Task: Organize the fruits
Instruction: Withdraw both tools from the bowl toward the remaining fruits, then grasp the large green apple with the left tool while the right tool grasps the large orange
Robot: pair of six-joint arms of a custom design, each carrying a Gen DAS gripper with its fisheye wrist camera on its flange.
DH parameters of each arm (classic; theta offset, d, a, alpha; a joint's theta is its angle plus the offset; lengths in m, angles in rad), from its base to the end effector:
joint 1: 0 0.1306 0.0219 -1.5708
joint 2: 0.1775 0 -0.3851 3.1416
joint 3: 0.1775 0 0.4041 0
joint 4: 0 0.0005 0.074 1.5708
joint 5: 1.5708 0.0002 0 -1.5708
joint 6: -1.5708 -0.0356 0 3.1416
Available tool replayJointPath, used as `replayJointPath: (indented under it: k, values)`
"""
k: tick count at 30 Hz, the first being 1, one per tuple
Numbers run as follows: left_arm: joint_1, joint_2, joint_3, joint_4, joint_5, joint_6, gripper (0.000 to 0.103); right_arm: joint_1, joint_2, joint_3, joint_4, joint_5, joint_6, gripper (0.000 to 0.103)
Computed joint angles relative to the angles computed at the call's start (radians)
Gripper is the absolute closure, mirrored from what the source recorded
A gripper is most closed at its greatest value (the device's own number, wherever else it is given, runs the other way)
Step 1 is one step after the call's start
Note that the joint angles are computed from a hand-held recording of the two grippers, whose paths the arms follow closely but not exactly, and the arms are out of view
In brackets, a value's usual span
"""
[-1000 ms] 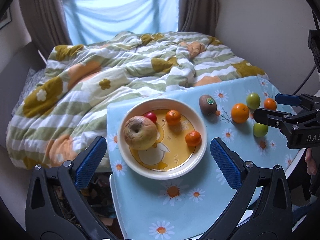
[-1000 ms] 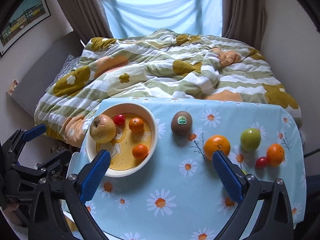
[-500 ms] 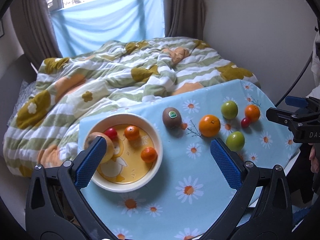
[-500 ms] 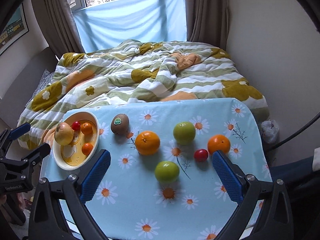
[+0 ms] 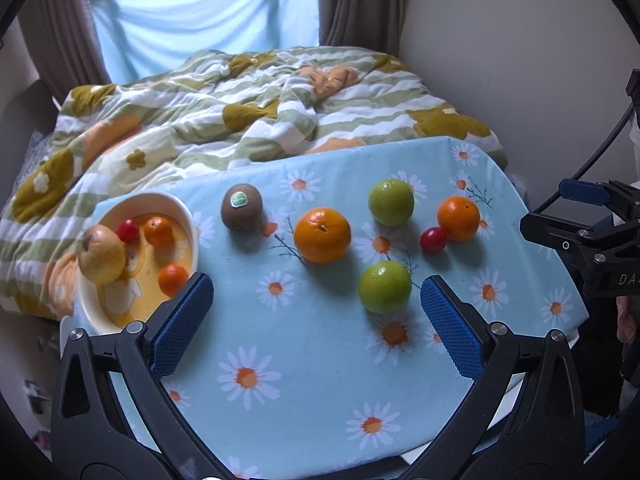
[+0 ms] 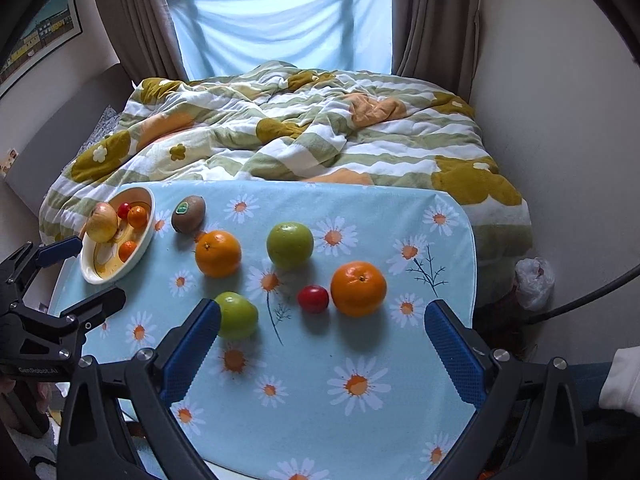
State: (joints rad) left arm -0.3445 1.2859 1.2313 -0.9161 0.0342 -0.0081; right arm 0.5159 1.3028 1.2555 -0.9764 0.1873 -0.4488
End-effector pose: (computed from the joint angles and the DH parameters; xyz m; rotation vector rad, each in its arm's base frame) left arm 0.4191 -0.1522 0.4009 0.4605 2.5081 -0.1751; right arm 0.3926 0.2144 0.4018 -0.0185 2.5710 0.1206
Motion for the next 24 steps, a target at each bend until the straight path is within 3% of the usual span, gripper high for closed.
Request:
replayJointPath:
  k: [11,14,19,24]
  values:
    - [-0.124,0.094,-0.032,0.052,-0.052,0.147,0.0,-0.13,0.01,-0.096,0.063,-0.134,0.204,0.001]
    - [-0.141,0.12,-0.041,0.073,-0.066,0.169,0.001,-0.147,0.029,-0.114,0.086,-0.164,0.232,0.002]
    - [-0.151,0.161,-0.052,0.1,-0.071,0.188,0.011,-0.159,0.051,-0.134,0.124,-0.187,0.274,0.002]
    - [-0.146,0.194,-0.047,0.11,-0.052,0.218,0.012,-0.176,0.085,-0.129,0.139,-0.229,0.291,0.002]
